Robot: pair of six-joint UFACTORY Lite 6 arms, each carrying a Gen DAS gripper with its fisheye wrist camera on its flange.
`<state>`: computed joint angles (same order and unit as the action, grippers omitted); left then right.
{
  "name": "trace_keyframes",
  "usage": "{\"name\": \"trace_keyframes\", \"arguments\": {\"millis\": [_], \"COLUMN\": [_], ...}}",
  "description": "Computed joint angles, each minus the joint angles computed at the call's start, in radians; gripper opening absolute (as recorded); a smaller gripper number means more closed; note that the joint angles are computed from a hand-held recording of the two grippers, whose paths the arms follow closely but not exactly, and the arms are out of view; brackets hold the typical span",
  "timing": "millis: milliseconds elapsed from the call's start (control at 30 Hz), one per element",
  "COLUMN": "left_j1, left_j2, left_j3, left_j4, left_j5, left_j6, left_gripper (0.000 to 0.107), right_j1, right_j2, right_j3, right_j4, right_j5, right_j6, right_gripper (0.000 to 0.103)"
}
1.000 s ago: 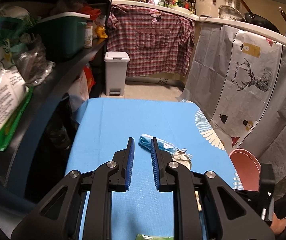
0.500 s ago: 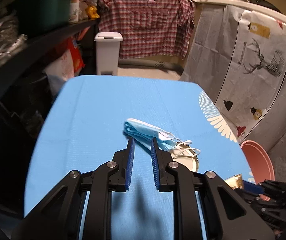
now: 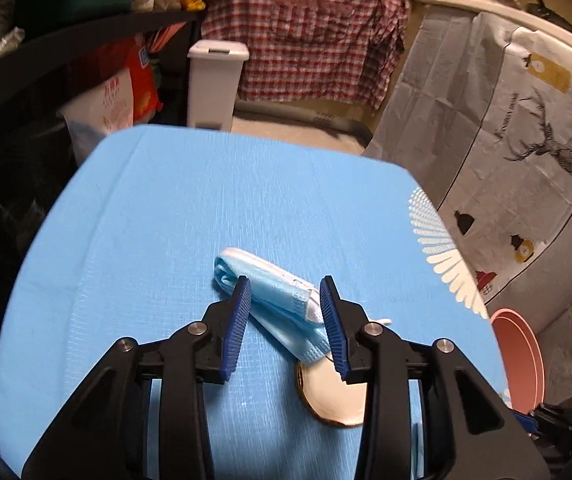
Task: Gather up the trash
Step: 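Grasp the blue face mask with the left tool while the right tool lifts the tissue packet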
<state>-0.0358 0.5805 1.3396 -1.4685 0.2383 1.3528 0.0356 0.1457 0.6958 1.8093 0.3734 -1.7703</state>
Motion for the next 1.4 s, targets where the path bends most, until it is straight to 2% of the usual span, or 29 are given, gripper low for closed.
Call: {"name": "trace_keyframes", "arguments": {"millis": [67,100,133,267,567,700,867,967,1133,1233,1400], "left_j1": [-0.003,-0.005,-0.010,-0.014,-0.001,0.001,0.008,0.008,-0.009,-0.029,-0.088], "left_j2": [0.038,0.044,0.054,0.005,-0.176,-0.271,-0.409,-0.519,-0.675,-0.787,-0.915], "left_j3": [0.034,0.037,0.041,-0.023,-0.163,-0.224,-0.316,-0.376,-0.452,-0.508,-0.556], "left_j4": [0.092,0.136,0.161,0.018,-0.099,-0.062,0.014,0.147,0.396,0.603,0.978], "left_j5": [0.010,0.007,0.003,-0.012,-0.020,-0.034,-0.045,-0.049,-0.055,-0.045,-0.015], "left_j6": [-0.097,-0.139,-0.162,0.005,0.164,0.129,0.053,-0.086,-0.353,-0.579,-0.981], "left_gripper": [0.033,0.027,0.016,0.003,0.003,0.003,0.003,0.003,0.003,0.003,0.003], "right_j1": [-0.008,-0.010,-0.016,-0.009,-0.010,-0.013,-0.027,-0.033,-0.043,-0.047,-0.106], "right_j2": [-0.001,0.000,0.003,-0.004,-0.073,-0.156,-0.280,-0.372,-0.525,-0.594,-0.703], "right_j3": [-0.004,-0.003,0.000,0.004,-0.026,-0.067,-0.106,-0.136,-0.157,-0.161,-0.146], "right_j4": [-0.003,-0.007,-0.015,-0.015,-0.011,-0.027,-0.142,-0.223,-0.457,-0.575,-0.754], "right_j5": [0.005,0.006,0.010,0.003,-0.005,-0.015,-0.019,-0.030,-0.022,-0.015,0.079], "right_j6": [-0.007,-0.005,0.002,0.012,0.010,0.023,0.148,0.232,0.472,0.581,0.744], "right_gripper": [0.023,0.023,0.023,0.023,0.023,0.023,0.023,0.023,0.023,0.023,0.023]}}
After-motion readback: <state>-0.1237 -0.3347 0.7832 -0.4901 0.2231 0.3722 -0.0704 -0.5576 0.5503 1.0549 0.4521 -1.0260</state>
